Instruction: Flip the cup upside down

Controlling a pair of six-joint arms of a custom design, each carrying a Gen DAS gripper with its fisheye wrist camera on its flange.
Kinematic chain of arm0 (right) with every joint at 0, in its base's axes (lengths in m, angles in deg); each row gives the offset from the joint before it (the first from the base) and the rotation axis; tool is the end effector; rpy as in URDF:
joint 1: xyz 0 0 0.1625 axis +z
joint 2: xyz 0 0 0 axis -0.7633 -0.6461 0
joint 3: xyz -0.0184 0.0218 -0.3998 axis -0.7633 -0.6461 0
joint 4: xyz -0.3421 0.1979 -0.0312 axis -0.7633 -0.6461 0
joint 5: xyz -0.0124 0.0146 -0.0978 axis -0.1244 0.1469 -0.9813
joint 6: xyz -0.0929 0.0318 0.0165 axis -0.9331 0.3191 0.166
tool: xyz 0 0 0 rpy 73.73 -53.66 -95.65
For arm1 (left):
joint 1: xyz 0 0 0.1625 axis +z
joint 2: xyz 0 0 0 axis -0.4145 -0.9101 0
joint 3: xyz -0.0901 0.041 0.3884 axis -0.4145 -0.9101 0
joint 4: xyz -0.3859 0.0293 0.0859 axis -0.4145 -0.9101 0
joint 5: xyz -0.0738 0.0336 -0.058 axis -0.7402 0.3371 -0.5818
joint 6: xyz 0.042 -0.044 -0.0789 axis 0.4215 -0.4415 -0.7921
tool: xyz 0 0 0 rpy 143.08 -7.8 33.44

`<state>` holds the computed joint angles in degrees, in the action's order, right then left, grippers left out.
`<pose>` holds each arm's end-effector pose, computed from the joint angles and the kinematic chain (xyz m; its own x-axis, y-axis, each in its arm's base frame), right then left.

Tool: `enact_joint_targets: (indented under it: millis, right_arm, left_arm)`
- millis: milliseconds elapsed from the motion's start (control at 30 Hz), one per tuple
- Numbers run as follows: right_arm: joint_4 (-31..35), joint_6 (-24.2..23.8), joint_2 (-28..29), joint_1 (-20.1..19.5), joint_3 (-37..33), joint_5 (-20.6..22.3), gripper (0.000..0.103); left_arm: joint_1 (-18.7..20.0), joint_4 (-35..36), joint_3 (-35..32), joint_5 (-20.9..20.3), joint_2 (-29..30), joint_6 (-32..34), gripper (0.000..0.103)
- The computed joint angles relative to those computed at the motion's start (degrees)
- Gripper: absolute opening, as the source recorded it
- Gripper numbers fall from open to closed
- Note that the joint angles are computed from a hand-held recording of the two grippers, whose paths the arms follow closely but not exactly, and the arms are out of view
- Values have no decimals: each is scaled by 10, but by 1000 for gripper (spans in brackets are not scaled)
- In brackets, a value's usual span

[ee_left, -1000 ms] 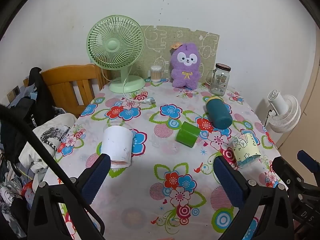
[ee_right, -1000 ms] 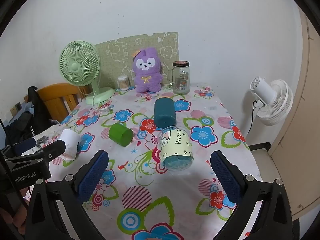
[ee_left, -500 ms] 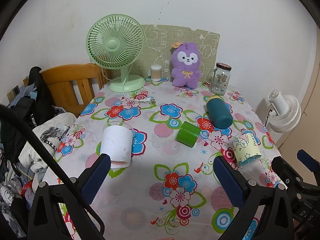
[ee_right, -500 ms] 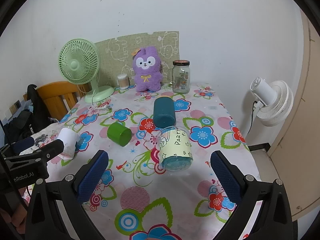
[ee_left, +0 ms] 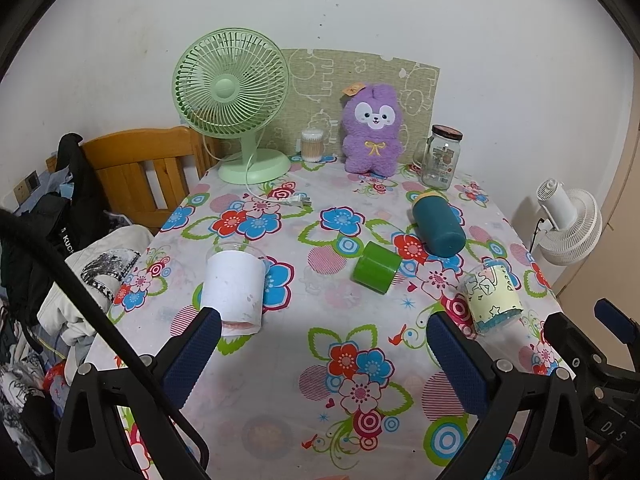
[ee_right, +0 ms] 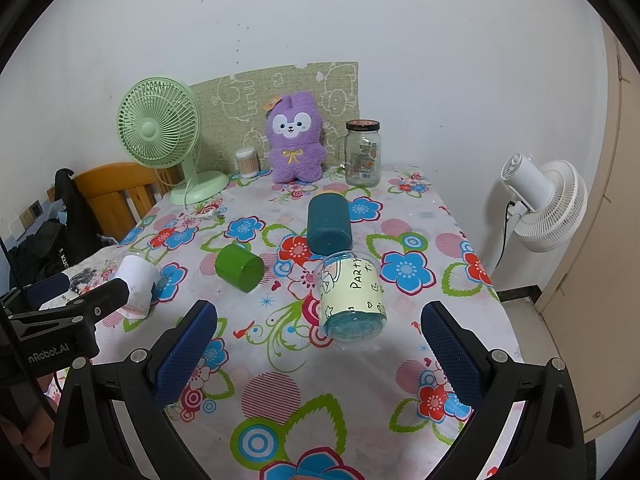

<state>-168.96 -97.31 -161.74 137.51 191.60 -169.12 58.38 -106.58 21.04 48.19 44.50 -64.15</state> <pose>0.0789 -0.5398 0.3787 -0.7560 -0.0367 0.6536 -0.5428 0.5932 -0.5945 -0.4374 -0.5598 0.0369 -0.7388 -0.0152 -0.6737 0.5005 0.6571 -0.5637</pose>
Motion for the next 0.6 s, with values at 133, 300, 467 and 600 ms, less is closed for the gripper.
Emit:
enact_joint_targets:
  millis: [133,300,467,600]
  right_arm:
    - [12,3,6,3,-14,-4,103]
    - [10,2,4,3,-11,-5,103]
    - [11,2,3,4,-10,-5,103]
    - [9,1,2,5,-9,-5,103]
  left_arm:
    - [0,1,1,0,-1,-2,103]
    - [0,2,-1,0,0,-1,103]
    - [0,3,-7,-1,3,1,103]
    - [0,5,-8,-1,4,-1,103]
